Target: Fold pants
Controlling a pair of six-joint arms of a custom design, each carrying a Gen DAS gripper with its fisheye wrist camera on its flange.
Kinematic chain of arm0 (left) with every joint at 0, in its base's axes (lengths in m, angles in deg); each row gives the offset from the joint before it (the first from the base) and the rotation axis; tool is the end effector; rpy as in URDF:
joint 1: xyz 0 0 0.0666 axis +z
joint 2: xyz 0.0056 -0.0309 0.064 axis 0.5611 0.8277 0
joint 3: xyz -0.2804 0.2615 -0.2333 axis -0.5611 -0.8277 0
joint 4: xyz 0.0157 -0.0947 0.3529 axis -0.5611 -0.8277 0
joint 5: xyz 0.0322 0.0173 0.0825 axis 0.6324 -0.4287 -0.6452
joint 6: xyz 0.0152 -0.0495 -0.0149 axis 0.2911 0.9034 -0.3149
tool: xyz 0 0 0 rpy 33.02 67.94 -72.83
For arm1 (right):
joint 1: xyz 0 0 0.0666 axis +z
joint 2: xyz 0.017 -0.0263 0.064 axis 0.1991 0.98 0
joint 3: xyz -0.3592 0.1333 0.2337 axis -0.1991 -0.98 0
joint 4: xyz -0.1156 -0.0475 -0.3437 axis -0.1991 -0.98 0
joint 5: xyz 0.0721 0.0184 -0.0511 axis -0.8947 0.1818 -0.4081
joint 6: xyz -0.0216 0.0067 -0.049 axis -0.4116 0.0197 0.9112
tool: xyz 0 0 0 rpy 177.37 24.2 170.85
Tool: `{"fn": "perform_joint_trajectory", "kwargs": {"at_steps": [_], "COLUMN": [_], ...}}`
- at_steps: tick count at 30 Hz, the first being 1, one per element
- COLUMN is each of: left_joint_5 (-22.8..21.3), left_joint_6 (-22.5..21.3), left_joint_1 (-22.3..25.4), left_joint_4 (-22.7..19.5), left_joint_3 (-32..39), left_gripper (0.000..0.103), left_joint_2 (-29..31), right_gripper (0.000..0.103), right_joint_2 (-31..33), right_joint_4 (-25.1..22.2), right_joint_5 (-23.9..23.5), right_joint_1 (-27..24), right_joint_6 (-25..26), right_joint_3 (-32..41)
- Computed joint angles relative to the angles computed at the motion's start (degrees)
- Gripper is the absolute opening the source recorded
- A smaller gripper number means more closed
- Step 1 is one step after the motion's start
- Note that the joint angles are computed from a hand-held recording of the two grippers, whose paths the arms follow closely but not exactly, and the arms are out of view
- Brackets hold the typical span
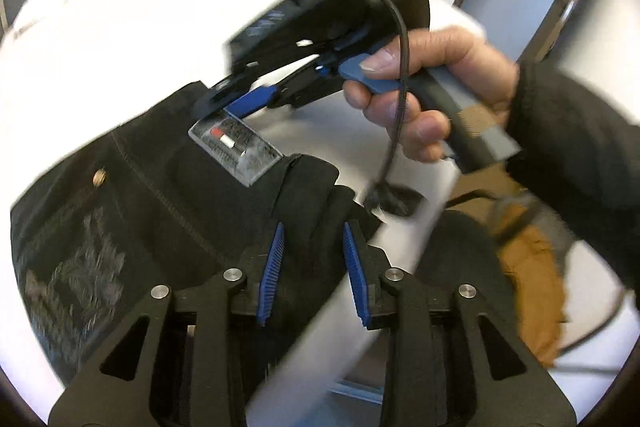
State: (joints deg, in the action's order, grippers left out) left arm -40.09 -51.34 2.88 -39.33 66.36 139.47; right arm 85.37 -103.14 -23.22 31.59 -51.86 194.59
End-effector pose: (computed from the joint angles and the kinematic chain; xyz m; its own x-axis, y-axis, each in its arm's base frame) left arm 0.4738 -0.3061 0.4991 -0.5450 0.6325 -0.5503 0.8282 0.5084 -0.2358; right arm 0.5918 0.2333 0.4503 -0.9213 0.3879 -0.0273 0.2836 0.7182 0.6354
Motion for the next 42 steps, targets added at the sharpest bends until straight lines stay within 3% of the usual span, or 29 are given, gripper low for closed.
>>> {"fn": "perform_joint_trajectory", "kwargs": {"at_steps": [3, 4, 9, 12, 13, 16, 18, 20, 24, 30, 37, 42], "left_joint_5": [2.1, 2.9, -2.0, -4.2, -5.3, -7.1, -8.9, -9.6, -11.9, -10.3, -8.2, -8.9], "left_joint_6": [1.1, 1.9, 4.1, 4.5, 4.6, 4.0, 2.2, 1.4, -0.5, -3.6, -5.9, -4.0], "left_joint_1": [3.9, 5.5, 10.2, 12.0, 12.3, 12.6, 12.5, 12.7, 12.8, 14.3, 15.9, 13.4], "left_joint_4": [0.6, 2.4, 5.6, 4.4, 4.0, 3.5, 4.0, 3.7, 3.8, 4.9, 3.8, 3.6], "left_joint_3": [-1.6, -2.5, -2.6, -0.8, -0.2, 2.2, 2.5, 2.9, 2.0, -4.4, -6.7, -9.6], "left_gripper": [0.055, 0.055, 0.055, 0.051, 0.046, 0.042, 0.040, 0.034, 0.032, 0.033, 0.032, 0.032], "left_joint_2": [-3.0, -4.1, -3.0, 1.0, 2.2, 4.5, 5.3, 6.3, 6.0, 0.8, -1.5, -5.3], "right_gripper": [0.030, 0.030, 0.030, 0.030, 0.029, 0.000, 0.000, 0.000, 0.000, 0.000, 0.000, 0.000], "right_joint_2": [-1.6, -2.2, -1.2, 1.7, 1.7, -0.7, -2.8, -3.0, -2.8, -4.1, -6.1, -6.3], "right_joint_4": [-2.8, -2.2, -2.2, -7.4, -7.2, -2.1, 2.8, 2.0, 1.7, 4.0, 5.5, 5.3], "right_joint_5": [3.7, 3.6, 1.6, 1.2, 0.5, 1.0, 0.5, 1.9, 3.1, 4.5, 7.0, 8.4], "right_joint_1": [0.2, 0.5, 3.6, 5.4, 5.6, 5.8, 5.6, 6.0, 6.2, 6.8, 7.6, 8.0], "right_joint_6": [0.5, 0.6, 2.7, 4.6, 3.5, -0.4, -3.5, -2.6, -3.1, -4.8, -6.0, -6.2], "right_joint_3": [1.3, 1.5, 6.4, 8.9, 7.4, -0.3, -4.7, -4.7, -4.5, -6.6, -9.3, -9.1]}}
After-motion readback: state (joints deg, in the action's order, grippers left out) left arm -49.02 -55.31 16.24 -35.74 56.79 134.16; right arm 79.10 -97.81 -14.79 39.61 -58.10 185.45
